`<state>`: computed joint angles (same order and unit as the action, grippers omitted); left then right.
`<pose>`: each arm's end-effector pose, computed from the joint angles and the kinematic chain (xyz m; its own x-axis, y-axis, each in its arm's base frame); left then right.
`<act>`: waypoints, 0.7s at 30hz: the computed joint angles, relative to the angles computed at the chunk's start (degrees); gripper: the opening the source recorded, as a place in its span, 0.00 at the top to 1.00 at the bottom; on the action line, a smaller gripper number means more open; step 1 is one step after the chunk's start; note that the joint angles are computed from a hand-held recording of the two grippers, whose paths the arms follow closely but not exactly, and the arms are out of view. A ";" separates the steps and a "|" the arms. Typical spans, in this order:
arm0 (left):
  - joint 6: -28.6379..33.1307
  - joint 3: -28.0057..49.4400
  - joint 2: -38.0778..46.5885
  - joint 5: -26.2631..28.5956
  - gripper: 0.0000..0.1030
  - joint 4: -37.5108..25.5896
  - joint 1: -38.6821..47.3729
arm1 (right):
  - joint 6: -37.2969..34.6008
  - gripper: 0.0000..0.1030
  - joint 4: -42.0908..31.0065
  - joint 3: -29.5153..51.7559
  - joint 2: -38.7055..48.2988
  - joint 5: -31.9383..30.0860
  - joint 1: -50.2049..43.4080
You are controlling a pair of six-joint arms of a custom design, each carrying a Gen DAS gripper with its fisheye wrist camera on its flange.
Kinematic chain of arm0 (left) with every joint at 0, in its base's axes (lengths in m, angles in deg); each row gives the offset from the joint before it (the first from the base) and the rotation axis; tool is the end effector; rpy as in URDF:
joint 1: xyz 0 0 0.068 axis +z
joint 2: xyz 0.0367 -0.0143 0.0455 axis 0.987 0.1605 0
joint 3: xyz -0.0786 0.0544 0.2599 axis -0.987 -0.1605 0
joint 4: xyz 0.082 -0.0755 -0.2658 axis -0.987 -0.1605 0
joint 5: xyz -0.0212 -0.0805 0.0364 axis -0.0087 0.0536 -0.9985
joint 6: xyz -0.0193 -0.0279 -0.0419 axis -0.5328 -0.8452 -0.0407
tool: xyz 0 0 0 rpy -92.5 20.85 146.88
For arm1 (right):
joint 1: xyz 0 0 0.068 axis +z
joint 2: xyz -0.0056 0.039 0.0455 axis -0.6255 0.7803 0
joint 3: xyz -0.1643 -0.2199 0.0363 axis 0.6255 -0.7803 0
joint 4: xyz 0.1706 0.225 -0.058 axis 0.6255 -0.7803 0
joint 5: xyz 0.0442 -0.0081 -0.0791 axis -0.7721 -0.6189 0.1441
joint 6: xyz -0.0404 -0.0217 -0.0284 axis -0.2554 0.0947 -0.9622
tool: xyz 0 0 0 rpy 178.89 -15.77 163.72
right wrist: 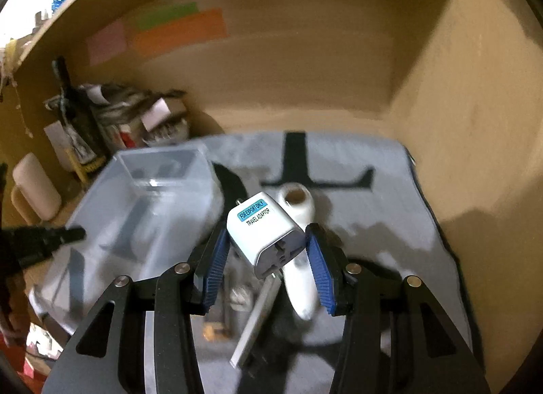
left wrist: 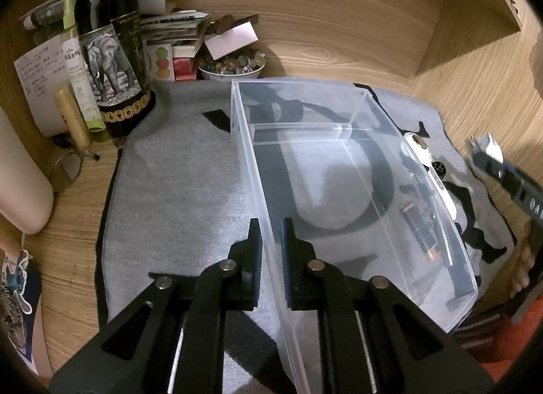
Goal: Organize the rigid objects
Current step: 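Carry the white travel adapter into the clear box and release it with the right gripper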
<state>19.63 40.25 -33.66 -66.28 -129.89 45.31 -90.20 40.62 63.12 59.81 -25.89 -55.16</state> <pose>0.1350 -0.0777 0.2125 -0.7308 -0.3001 -0.6130 -0.2778 0.9512 -0.1344 0.2497 -0.0501 0.2368 -0.5502 -0.3115 -0.7747 -0.5685 0.8193 0.0743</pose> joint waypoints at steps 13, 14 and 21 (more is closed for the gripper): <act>1.42 -0.88 -1.93 1.08 0.89 0.87 1.42 | 4.76 0.58 3.89 1.01 0.55 2.16 14.88; 1.34 -0.96 -2.03 1.13 0.89 1.00 1.43 | 4.63 0.58 3.83 1.21 1.24 2.56 16.02; 2.84 -1.68 -3.32 1.84 0.89 1.67 2.37 | 4.05 0.58 2.83 3.19 6.60 9.45 24.50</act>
